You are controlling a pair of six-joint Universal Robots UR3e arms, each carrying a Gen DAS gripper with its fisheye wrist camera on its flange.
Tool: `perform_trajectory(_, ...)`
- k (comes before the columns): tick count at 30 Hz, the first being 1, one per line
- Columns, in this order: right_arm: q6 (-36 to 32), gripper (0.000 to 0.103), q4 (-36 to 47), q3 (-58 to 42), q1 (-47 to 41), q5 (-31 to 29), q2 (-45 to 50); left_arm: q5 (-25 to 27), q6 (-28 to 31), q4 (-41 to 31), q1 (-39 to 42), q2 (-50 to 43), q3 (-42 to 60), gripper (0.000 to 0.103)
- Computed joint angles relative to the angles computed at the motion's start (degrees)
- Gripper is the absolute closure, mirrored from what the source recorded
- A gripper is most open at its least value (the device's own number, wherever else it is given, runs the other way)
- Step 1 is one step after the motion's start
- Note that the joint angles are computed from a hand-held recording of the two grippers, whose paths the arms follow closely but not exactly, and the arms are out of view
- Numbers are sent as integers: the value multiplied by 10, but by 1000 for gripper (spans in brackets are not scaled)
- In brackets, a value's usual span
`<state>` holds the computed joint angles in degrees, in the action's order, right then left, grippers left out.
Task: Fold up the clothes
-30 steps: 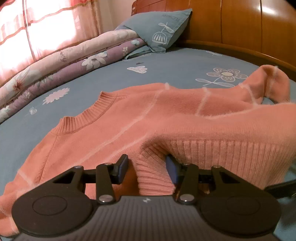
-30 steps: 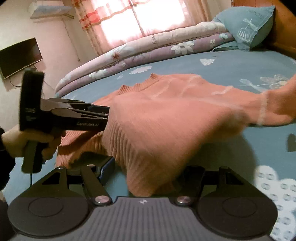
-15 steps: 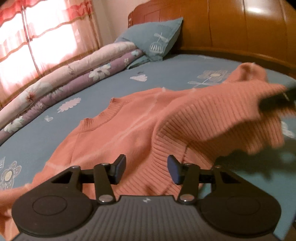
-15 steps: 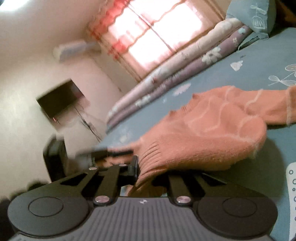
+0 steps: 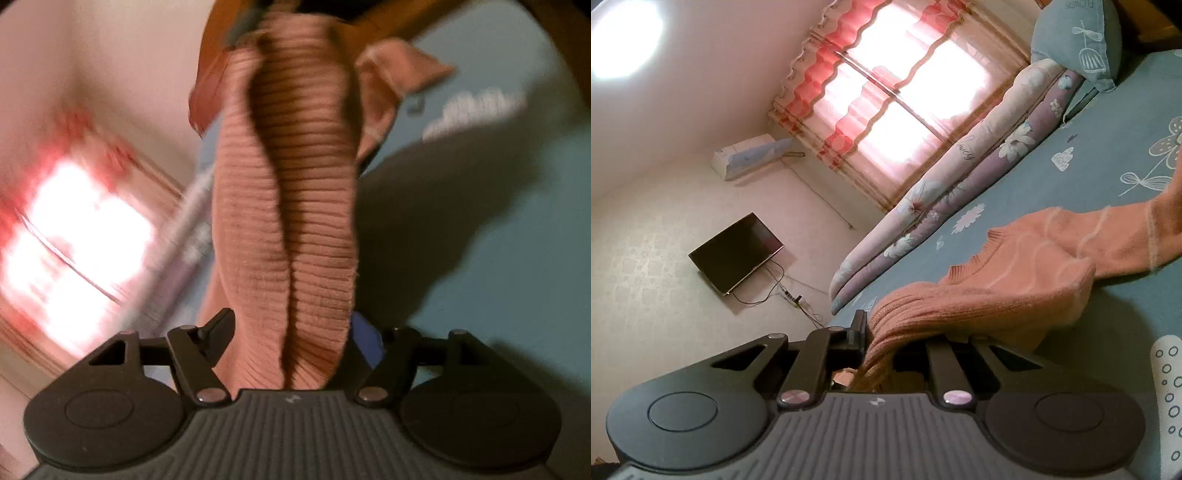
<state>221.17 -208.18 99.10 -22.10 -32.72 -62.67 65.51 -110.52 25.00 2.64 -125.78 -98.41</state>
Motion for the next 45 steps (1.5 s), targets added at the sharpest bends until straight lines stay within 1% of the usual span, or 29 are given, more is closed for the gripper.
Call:
perform_trajectory(2, 5, 88, -5, -2, -2, 3, 2, 23, 40, 66, -14, -41, 3, 30)
perform_trajectory(4, 9, 88, -10, 0, -5, 4, 1, 13, 44, 118, -13, -72, 18, 29)
perform_trajectory(5, 12, 88, -14, 1, -6, 4, 2, 29, 46, 126, -18, -85, 34, 28)
perform_trajectory(6, 17, 88, -21, 5, -9, 5, 1, 52, 47, 117, -25, -94, 54, 28)
perform_trajectory(9, 33, 88, -39, 15, -18, 11, -2, 108, 21, 50, -32, -108, 119, 28)
perform_trajectory(10, 35, 88, -42, 17, -20, 12, -2, 124, 16, 25, -32, -109, 136, 29)
perform_trajectory(12, 32, 88, -38, 18, -21, 12, -2, 126, 6, -26, -23, -97, 149, 54)
perform_trajectory(13, 27, 88, -33, 20, -20, 12, -4, 125, 4, -50, -19, -90, 152, 80)
perform_trajectory(14, 18, 88, -23, 21, -18, 9, -7, 120, 0, -72, -15, -81, 153, 98)
perform_trajectory(17, -1, 88, -6, 21, -13, 5, -13, 101, -16, -130, 0, -55, 155, 99)
perform_trajectory(21, -7, 86, -2, 23, -16, 7, -15, 59, -41, -169, 29, 2, 136, 99)
perform_trajectory(25, -20, 85, 25, 31, -20, 12, -26, 8, -60, -207, 67, 70, 124, 99)
perform_trajectory(28, -100, 81, 133, 42, -18, 23, -62, -29, -56, -256, 89, 111, 118, 99)
perform_trajectory(30, -165, 81, 226, 52, -11, 4, -96, -52, -45, -294, 97, 135, 107, 99)
perform_trajectory(32, -212, 81, 305, 52, -6, -12, -118, -66, -15, -307, 101, 148, 86, 99)
perform_trajectory(35, -247, 81, 389, 50, -2, -31, -135, -86, 40, -330, 109, 174, 49, 99)
perform_trajectory(38, -274, 77, 460, 41, 4, -57, -148, -93, 71, -350, 111, 200, 6, 99)
perform_trajectory(40, -290, 66, 521, 25, 12, -85, -152, -94, 89, -370, 108, 212, -8, 99)
perform_trajectory(42, -299, 64, 576, 2, 24, -120, -151, -98, 111, -395, 110, 227, -22, 99)
perform_trajectory(44, -303, 60, 620, -19, 38, -159, -149, -91, 119, -433, 103, 225, -8, 99)
perform_trajectory(45, -303, 56, 635, -28, 45, -180, -148, -86, 123, -445, 102, 226, -7, 99)
